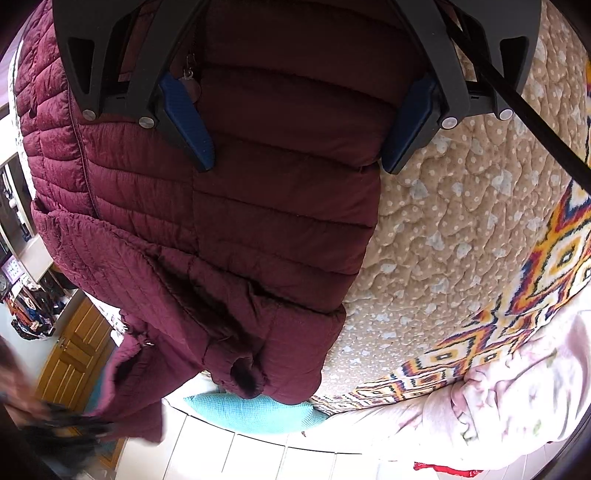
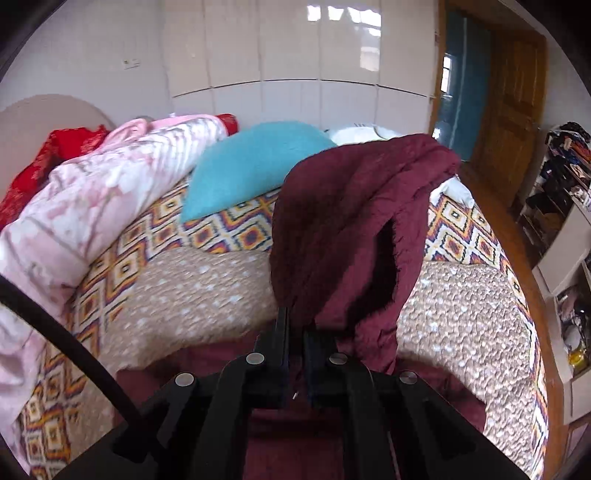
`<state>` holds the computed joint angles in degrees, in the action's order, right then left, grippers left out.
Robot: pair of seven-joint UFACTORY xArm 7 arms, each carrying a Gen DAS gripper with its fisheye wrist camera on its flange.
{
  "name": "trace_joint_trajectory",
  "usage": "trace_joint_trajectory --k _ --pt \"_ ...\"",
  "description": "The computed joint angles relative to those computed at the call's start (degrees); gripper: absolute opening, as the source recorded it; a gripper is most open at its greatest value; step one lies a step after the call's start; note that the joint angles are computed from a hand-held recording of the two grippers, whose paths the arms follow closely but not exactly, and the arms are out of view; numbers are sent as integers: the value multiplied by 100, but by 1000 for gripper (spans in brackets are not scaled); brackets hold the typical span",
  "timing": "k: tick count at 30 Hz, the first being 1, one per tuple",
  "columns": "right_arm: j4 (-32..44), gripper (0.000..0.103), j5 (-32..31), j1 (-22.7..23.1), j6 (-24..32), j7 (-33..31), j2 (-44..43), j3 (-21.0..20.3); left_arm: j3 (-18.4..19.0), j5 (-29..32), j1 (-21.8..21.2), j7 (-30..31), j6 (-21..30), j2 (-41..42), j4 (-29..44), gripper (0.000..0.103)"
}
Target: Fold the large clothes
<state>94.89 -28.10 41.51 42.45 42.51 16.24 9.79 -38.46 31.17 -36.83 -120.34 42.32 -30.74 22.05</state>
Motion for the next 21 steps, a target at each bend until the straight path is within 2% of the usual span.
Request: trace_joint_trajectory --k 5,7,10,13,15,18,21 --pt "-2600 6 543 56 -480 256 -1971 660 24 -12 -3 -11 -36 -27 -30 91" --pt "-3443 6 726 92 -671 476 -2456 944 27 -18 -10 -17 -56 -56 -58 91" --pt "-4352 9 1381 290 -699 191 -2832 1279 28 -45 -25 -20 -79 -98 -93 91" --pt "-4884 11 2179 512 -455 -213 -3270 1396 26 -77 -36 -35 -127 -170 -151 91" --pt "-5130 13 2358 477 -320 -206 -3828 1452 16 -88 -22 -27 -137 -177 -158 91" --pt "-5102 18 2005 -3 -175 34 -4398 1648 1 -109 -12 -5 -123 -173 -148 91" --pt "-4648 18 1415 -769 -200 317 -4272 1828 -13 -113 0 -11 -131 -175 -152 91"
